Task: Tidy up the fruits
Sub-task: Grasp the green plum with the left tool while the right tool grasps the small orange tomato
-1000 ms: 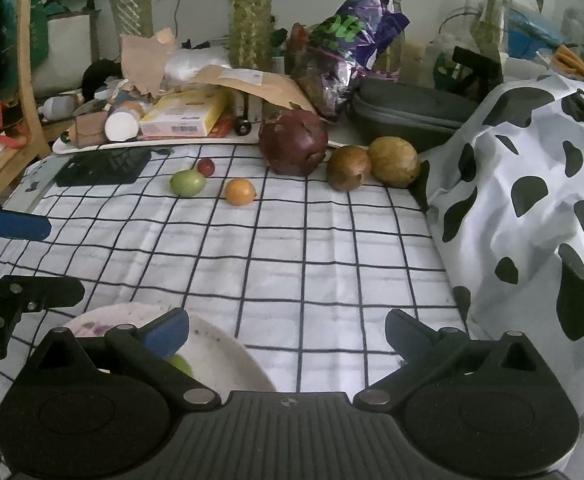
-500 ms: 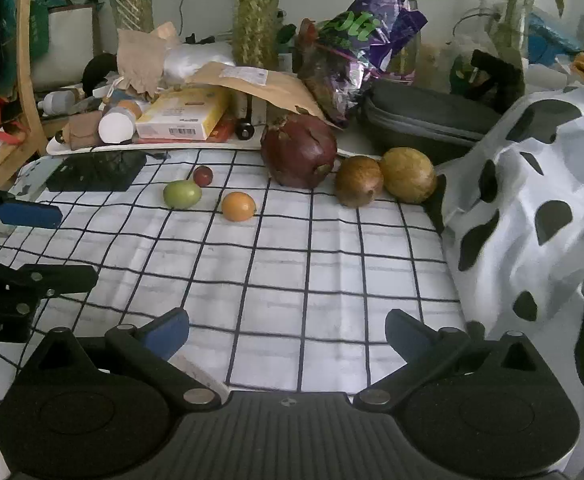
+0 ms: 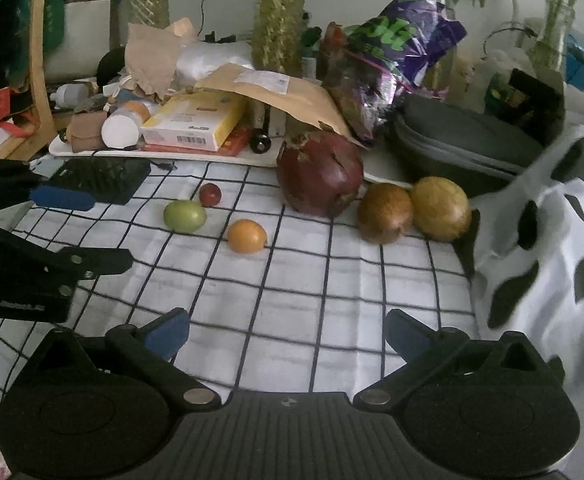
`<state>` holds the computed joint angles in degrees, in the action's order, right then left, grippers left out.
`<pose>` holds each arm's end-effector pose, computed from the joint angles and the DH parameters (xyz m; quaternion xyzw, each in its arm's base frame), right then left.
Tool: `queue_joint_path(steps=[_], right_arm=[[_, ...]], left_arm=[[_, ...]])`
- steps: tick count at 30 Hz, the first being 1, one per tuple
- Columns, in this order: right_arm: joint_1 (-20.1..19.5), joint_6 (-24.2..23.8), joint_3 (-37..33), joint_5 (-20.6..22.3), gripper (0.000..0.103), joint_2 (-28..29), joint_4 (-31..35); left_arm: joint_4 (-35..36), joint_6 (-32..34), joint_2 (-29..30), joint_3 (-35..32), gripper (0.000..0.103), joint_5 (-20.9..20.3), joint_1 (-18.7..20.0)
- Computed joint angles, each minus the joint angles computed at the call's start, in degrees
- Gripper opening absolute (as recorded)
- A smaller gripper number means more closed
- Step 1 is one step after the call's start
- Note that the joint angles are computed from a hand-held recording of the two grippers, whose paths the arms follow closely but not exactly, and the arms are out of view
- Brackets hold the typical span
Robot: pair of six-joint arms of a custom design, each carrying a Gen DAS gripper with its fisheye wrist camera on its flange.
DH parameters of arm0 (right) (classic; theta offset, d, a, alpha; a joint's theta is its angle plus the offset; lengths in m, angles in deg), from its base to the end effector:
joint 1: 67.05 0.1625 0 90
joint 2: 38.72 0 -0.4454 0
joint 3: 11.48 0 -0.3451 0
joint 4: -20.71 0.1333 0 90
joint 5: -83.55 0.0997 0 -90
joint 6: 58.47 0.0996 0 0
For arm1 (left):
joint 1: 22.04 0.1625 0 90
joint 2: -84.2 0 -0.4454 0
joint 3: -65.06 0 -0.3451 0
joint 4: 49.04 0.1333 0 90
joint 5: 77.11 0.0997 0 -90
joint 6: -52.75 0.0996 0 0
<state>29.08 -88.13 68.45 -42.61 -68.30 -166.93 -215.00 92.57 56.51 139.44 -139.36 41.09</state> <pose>0.1525 -0.7221 0.1354 0.1491 -0.8669 0.3153 0.3561 -0.1838 -0.7602 0.0902 0.4657 0.8180 -0.2176 0.2582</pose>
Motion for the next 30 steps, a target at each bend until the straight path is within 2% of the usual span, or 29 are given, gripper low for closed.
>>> queue_joint_path(steps=[10,13,17,19,22,30], right_arm=[[-1.14,-1.54,-6.05,1.44,0.103,2.31,4.62],[-1.59,-1.57,-7.26,1.97,0.103,2.70,5.77],[-2.10,-0.53,-8.97,2.08,0.103,3.50,7.26],[-2.29,-0.14,-9.80,2.12,0.103,3.87,7.85],[-2.39,-0.46,-10.86,2.02,0.103,4.36,7.98],[-2.81,-0.55,-13.49,2.51,0.103,5.46,9.20]], left_arm=[[2.52,2.60,3.89,-7.26,0.065,-4.62,2.42],[4.21,2.81,5.10,-9.57,0.056,-5.28,2.64],[7.45,2.20,6.66,-12.93,0.053,-6.11,3.12],[8.46,2.21,7.17,-14.00,0.044,-6.46,3.30],[9.48,2.22,7.82,-15.41,0.042,-7.37,3.56],[12.60,1.81,9.38,-18.64,0.029,-8.64,3.73]])
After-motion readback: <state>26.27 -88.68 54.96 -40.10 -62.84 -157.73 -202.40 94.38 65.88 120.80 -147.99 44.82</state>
